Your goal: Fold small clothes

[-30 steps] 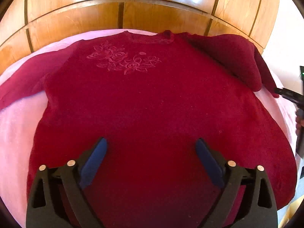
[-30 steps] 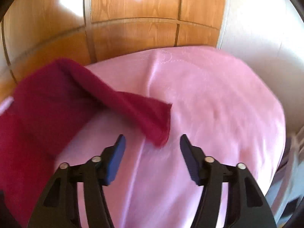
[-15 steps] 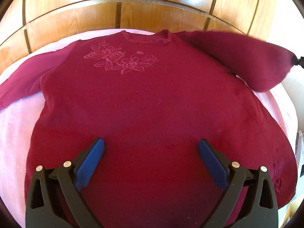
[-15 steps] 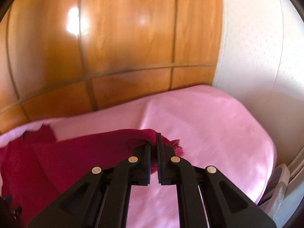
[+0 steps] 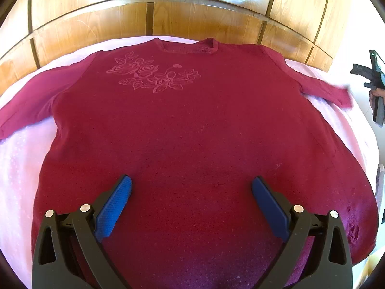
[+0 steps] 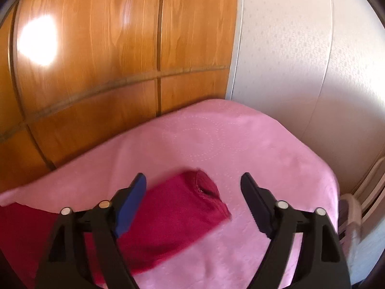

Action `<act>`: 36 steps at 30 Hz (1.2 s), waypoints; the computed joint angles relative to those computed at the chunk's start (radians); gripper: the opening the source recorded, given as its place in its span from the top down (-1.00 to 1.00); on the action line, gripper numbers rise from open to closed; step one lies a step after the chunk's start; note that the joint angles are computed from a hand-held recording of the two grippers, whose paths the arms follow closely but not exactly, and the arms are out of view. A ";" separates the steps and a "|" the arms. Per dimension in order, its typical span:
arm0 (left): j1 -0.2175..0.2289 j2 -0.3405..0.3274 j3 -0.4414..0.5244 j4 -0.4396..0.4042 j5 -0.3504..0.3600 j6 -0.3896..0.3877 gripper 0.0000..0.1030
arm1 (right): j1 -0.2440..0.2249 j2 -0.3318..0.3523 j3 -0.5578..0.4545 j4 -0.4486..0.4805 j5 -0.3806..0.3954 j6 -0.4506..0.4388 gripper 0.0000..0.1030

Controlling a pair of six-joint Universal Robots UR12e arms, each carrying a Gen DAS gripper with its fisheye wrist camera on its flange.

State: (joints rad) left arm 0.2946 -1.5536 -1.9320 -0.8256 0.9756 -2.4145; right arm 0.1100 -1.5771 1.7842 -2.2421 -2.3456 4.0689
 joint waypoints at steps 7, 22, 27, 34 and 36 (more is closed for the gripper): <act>0.000 -0.002 0.002 0.000 -0.001 -0.002 -0.92 | -0.050 -0.096 0.204 -0.298 0.464 0.223 -0.29; -0.001 -0.010 0.007 0.001 0.004 0.006 -0.93 | -0.071 -0.004 0.092 -0.098 0.317 0.136 0.90; 0.002 -0.010 0.008 -0.001 0.001 0.009 -0.93 | -0.068 0.019 0.077 -0.062 0.371 0.131 0.28; 0.002 -0.008 0.017 -0.023 0.005 0.009 -0.92 | 0.051 -0.032 0.094 -0.171 0.392 0.052 -0.15; 0.007 -0.003 0.025 -0.050 0.008 0.016 -0.92 | 0.087 -0.031 0.089 -0.201 0.478 -0.012 -0.14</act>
State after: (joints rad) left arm 0.3011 -1.5567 -1.9070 -0.8759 0.9832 -2.3985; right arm 0.1965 -1.6079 1.8729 -2.4436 -1.8681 4.0568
